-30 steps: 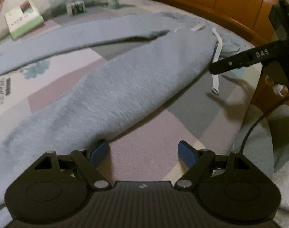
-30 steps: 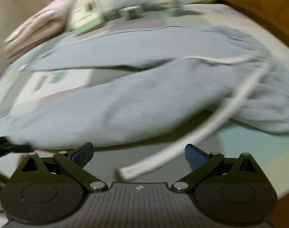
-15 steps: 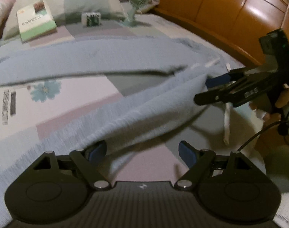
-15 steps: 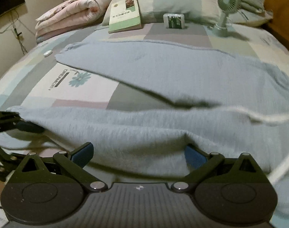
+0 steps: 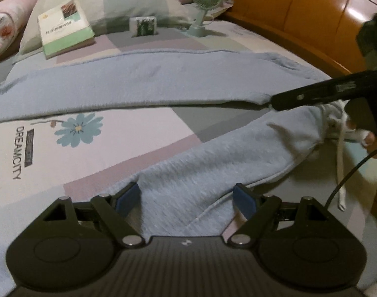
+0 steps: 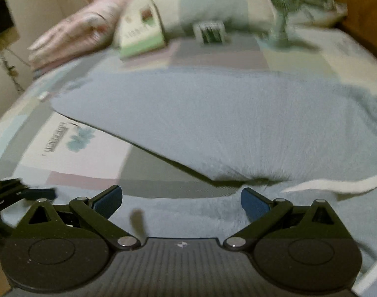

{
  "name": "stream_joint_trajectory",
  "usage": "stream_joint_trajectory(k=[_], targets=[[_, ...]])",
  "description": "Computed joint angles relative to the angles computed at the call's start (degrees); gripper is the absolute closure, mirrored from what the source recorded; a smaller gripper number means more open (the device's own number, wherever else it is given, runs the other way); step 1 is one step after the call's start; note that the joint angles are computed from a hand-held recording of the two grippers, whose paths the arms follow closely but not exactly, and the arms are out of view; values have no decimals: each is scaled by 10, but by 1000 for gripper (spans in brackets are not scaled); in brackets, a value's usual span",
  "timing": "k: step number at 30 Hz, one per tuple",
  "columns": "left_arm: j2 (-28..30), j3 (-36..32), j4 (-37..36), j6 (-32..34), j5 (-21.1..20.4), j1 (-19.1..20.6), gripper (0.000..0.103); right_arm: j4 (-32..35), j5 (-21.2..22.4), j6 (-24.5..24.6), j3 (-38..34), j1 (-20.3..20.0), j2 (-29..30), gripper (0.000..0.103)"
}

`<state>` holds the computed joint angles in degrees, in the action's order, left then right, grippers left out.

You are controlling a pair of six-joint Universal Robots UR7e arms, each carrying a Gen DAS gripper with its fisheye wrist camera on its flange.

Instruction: Fold clothes

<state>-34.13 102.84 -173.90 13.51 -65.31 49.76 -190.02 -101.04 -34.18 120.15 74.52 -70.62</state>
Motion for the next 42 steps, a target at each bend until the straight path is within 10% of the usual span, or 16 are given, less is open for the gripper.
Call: stream_joint_trajectory(k=[10,14,19,22,26,42], targets=[[-29,109,-92,182,51,-44,22,-136,-76,-70,147,13,-56,0],[-10,127,-131,236,84,-57,60,-173,-80,-47,192,8,-63,0],[28,107,-184,297,87,-59,60,-219,-65,-16,229,8,-72,0],[27,86,-146,254,66,-49,66,-248,-56,-2,247,9,-80,0],[16,73,-95,209,50,-46,102,-287,-53,7,272,11,-90,0],[-144,165,-13,146,-81,-67,103,-352,-21,6,337,-24,-128,0]])
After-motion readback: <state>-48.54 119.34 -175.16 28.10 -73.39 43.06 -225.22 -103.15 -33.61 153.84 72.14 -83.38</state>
